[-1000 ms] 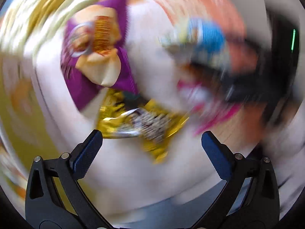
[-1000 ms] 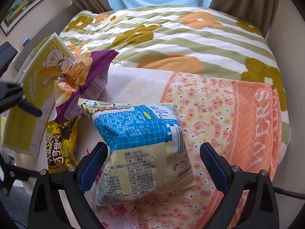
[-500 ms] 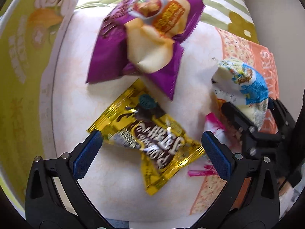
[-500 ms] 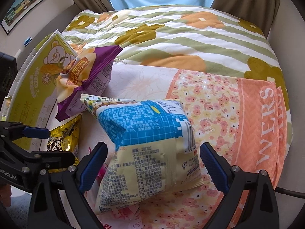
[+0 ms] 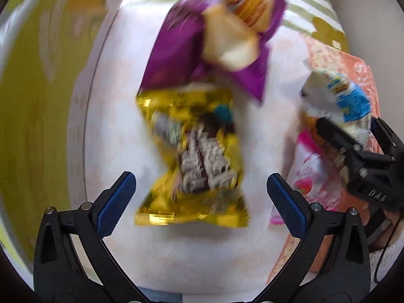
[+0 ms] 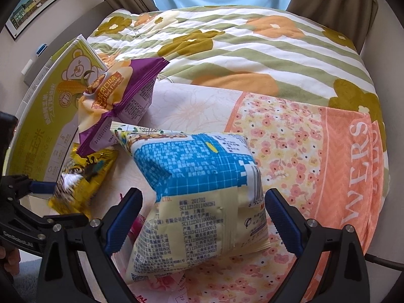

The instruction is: Organize snacks

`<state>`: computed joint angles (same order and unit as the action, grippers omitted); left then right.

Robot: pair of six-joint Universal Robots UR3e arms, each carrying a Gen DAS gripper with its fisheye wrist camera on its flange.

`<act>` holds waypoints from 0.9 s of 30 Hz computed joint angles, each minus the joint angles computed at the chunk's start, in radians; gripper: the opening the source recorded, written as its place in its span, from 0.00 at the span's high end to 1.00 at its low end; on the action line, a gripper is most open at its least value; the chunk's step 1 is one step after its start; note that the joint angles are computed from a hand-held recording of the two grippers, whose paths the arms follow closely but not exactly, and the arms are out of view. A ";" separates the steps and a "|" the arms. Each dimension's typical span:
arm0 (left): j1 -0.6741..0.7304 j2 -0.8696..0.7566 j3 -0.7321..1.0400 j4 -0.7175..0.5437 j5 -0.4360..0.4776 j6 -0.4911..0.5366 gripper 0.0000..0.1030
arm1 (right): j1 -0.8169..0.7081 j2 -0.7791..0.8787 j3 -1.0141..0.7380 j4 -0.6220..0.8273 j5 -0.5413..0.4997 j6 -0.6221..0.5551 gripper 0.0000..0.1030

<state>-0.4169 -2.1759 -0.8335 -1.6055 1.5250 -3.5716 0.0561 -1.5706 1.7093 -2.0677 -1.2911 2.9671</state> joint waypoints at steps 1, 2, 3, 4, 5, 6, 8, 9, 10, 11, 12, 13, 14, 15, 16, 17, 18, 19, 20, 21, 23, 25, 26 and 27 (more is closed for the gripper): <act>-0.010 -0.029 0.048 -0.018 0.018 0.011 0.00 | -0.001 0.003 -0.001 0.000 0.003 0.000 0.06; -0.010 -0.051 0.084 -0.036 0.027 0.020 0.00 | -0.001 0.005 -0.003 0.000 0.003 0.000 0.06; -0.008 -0.065 0.100 -0.040 0.030 0.024 0.00 | 0.000 0.008 -0.006 0.000 0.003 0.001 0.06; -0.004 -0.075 0.105 -0.035 0.025 0.024 0.01 | 0.002 0.013 -0.010 0.001 0.002 0.001 0.06; 0.003 -0.080 0.103 -0.026 0.017 0.024 0.07 | 0.005 0.017 -0.013 0.002 0.000 0.000 0.06; 0.008 -0.078 0.086 -0.011 0.008 0.025 0.23 | 0.009 0.021 -0.015 0.001 -0.003 -0.001 0.06; 0.010 -0.110 0.103 -0.011 -0.004 0.027 0.38 | 0.018 0.026 -0.015 -0.004 -0.015 -0.003 0.06; 0.014 -0.102 0.081 0.010 -0.015 0.030 0.39 | 0.022 0.026 -0.012 -0.012 -0.021 -0.002 0.06; 0.017 -0.070 0.024 0.049 -0.020 0.033 0.40 | 0.024 0.025 -0.009 -0.021 -0.026 -0.001 0.06; 0.019 -0.047 -0.016 0.075 -0.024 0.039 0.40 | 0.023 0.023 -0.006 -0.024 -0.025 -0.004 0.06; 0.022 -0.015 -0.065 0.097 -0.026 0.048 0.41 | 0.023 0.022 -0.002 -0.029 -0.025 -0.006 0.07; 0.023 0.005 -0.094 0.109 -0.025 0.052 0.41 | 0.024 0.021 -0.001 -0.035 -0.027 -0.007 0.12; 0.027 0.048 -0.149 0.123 -0.025 0.060 0.42 | 0.023 0.021 -0.002 -0.032 -0.027 -0.013 0.15; 0.027 0.054 -0.162 0.135 -0.027 0.061 0.42 | 0.023 0.024 -0.007 -0.026 -0.028 -0.017 0.21; 0.023 0.050 -0.158 0.138 -0.029 0.057 0.42 | 0.025 0.027 -0.012 -0.021 -0.034 -0.019 0.25; 0.022 0.073 -0.186 0.151 -0.031 0.056 0.42 | 0.026 0.027 -0.015 -0.016 -0.037 -0.023 0.28; 0.018 0.075 -0.186 0.157 -0.031 0.051 0.42 | 0.027 0.025 -0.019 -0.011 -0.040 -0.030 0.34; 0.014 0.092 -0.203 0.169 -0.032 0.050 0.42 | 0.032 0.022 -0.020 -0.012 -0.051 -0.033 0.37; 0.007 0.084 -0.191 0.174 -0.031 0.043 0.43 | 0.040 0.017 -0.022 -0.013 -0.070 -0.033 0.39; 0.003 0.107 -0.209 0.182 -0.030 0.041 0.43 | 0.041 0.011 -0.022 -0.013 -0.083 -0.036 0.40; 0.002 0.167 -0.261 0.201 -0.032 0.038 0.43 | 0.036 -0.010 -0.021 -0.016 -0.097 -0.035 0.41; 0.002 0.222 -0.295 0.215 -0.042 0.029 0.43 | 0.019 -0.046 -0.027 0.000 -0.096 -0.035 0.41; 0.001 0.250 -0.309 0.222 -0.045 0.023 0.43 | 0.015 -0.061 -0.034 0.010 -0.100 -0.038 0.41; 0.001 0.283 -0.323 0.228 -0.045 0.017 0.43 | 0.013 -0.076 -0.049 0.025 -0.107 -0.040 0.41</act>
